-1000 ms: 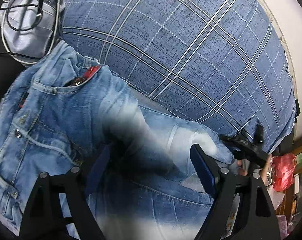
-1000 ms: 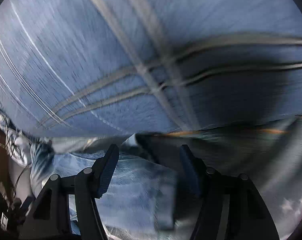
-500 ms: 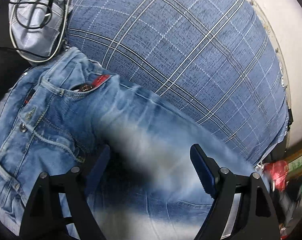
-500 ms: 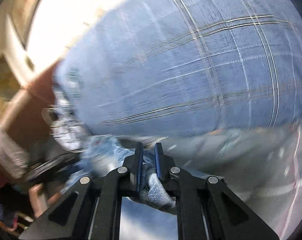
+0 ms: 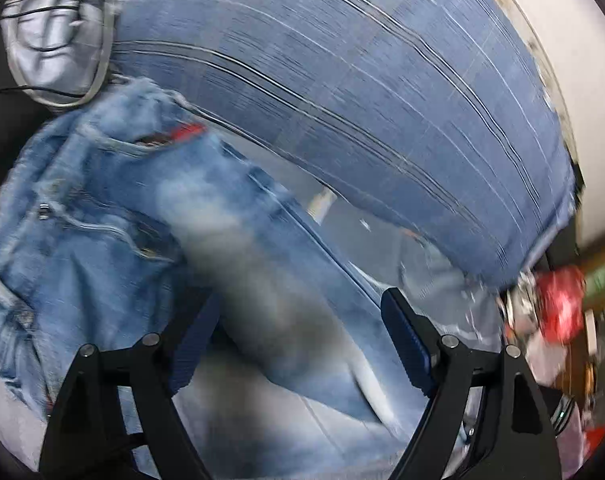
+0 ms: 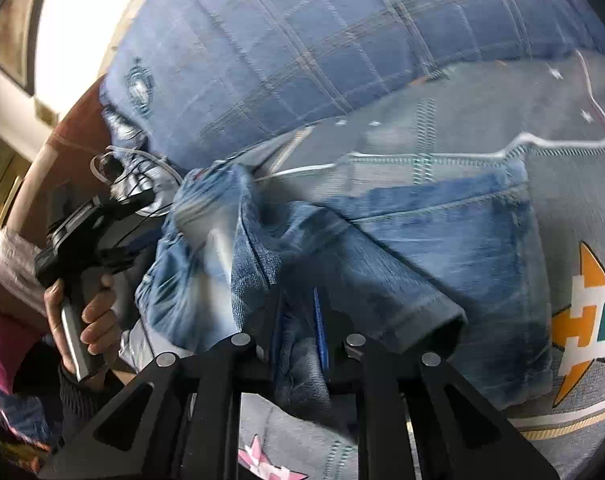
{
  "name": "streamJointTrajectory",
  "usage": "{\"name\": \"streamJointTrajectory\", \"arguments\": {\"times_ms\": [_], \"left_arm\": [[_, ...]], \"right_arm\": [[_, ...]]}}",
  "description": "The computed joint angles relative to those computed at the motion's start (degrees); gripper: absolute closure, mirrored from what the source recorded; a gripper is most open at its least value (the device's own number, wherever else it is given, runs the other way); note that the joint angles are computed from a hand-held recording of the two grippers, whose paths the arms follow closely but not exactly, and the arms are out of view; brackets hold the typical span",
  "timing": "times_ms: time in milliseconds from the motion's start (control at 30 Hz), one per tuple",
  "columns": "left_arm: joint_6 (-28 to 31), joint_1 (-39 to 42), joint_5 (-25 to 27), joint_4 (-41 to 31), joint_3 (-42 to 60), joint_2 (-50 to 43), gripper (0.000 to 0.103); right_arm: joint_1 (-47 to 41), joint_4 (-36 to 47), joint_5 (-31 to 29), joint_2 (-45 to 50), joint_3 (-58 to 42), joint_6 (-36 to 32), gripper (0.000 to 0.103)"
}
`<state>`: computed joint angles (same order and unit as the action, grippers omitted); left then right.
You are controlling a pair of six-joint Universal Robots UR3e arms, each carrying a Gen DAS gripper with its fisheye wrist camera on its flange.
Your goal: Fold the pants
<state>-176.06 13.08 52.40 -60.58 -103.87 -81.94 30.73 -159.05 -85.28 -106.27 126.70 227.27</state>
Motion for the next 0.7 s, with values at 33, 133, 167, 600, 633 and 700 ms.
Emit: {"name": "streamJointTrajectory", "arguments": {"times_ms": [33, 133, 167, 600, 633, 700], "left_arm": [[-0.2, -0.9, 0.6, -0.3, 0.8, -0.4, 0.02], [-3.5, -4.5, 1.1, -2.4, 5.6, -4.4, 0.02], [-4.5, -6.1, 1.7, -3.1, 8.0, -6.5, 0.02], [-22.1, -23.9, 25.9, -18.4, 53.2, -43.5, 0.024], [-23.0, -23.5, 25.8, -18.3, 53.4, -44.0, 0.028], [-23.7, -23.8, 28.3, -16.9, 53.4, -45.0, 0.05]], "right_arm": [[1.7, -0.2, -1.4, 0.6, -1.2, -0.3, 0.094], [4.8, -2.5, -2.2, 1.3, -2.4, -2.5, 0.103], [6.5, -2.8, -3.5, 1.7, -3.2, -3.3, 0.103], [-2.4, -5.0, 5.3, -7.8, 7.2, -0.6, 0.046], [-0.8, -4.0, 4.4, -5.3, 5.2, -1.8, 0.046], [3.7, 1.3, 0.2, 1.6, -1.5, -4.5, 0.046]]}}
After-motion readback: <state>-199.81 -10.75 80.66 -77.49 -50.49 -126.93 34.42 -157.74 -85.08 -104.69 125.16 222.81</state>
